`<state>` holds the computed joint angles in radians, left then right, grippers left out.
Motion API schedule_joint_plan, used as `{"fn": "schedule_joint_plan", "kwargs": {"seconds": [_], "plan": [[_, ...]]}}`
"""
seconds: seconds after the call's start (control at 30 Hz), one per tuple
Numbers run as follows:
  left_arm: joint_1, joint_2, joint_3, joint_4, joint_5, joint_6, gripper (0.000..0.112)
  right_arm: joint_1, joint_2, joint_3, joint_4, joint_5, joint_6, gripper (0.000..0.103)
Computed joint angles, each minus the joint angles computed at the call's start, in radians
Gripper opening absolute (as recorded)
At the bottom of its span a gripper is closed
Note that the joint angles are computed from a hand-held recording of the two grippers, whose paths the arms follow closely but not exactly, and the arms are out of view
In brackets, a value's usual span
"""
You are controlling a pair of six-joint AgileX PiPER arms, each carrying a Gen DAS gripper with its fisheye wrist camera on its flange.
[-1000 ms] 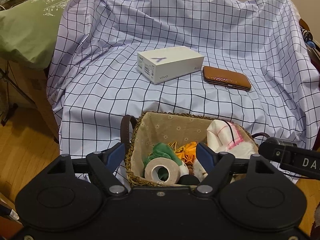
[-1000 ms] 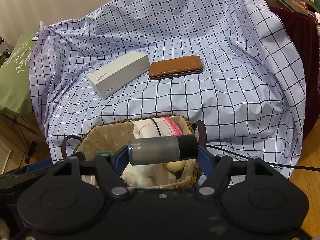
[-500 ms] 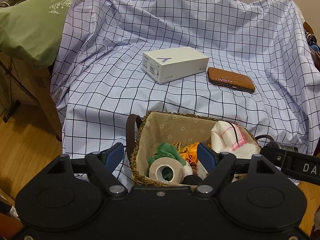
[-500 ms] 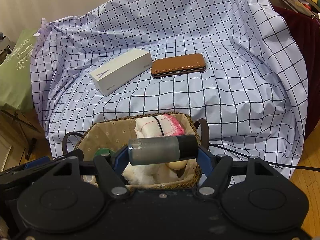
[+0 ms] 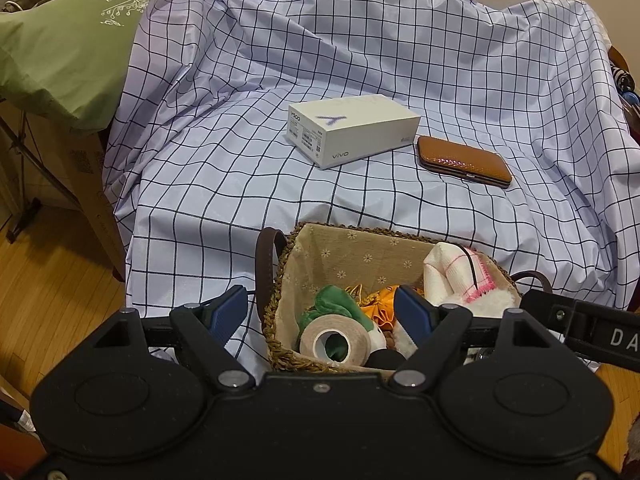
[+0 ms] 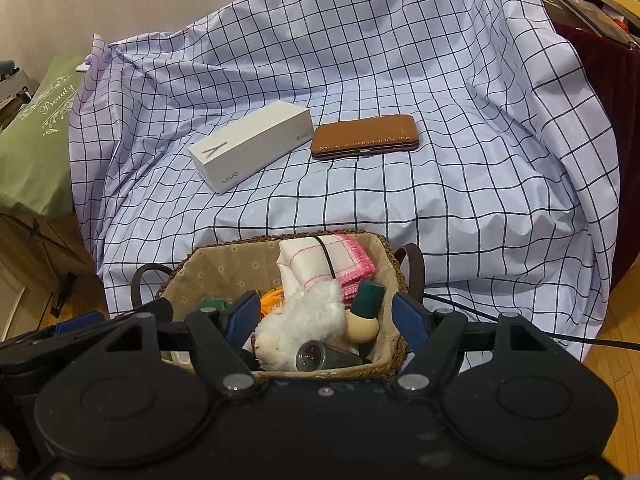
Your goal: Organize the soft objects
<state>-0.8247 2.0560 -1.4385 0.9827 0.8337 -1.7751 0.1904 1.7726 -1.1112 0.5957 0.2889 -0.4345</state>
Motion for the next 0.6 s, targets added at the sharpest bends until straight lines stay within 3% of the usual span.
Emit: {"fn": "schedule_joint_plan", "kwargs": {"seconds": [0.43, 0.6], "plan": [[-0.004, -0.001, -0.004, -0.008, 0.010, 0.015, 0.077, 0.015, -0.016, 0.018, -0.193, -0.055, 0.166, 0.078], [-0.004, -0.001, -0.006, -0.012, 0.013, 0.021, 0.077, 0.026, -0.025, 0.034, -0.381, -0.091, 0.331, 0.080]]}}
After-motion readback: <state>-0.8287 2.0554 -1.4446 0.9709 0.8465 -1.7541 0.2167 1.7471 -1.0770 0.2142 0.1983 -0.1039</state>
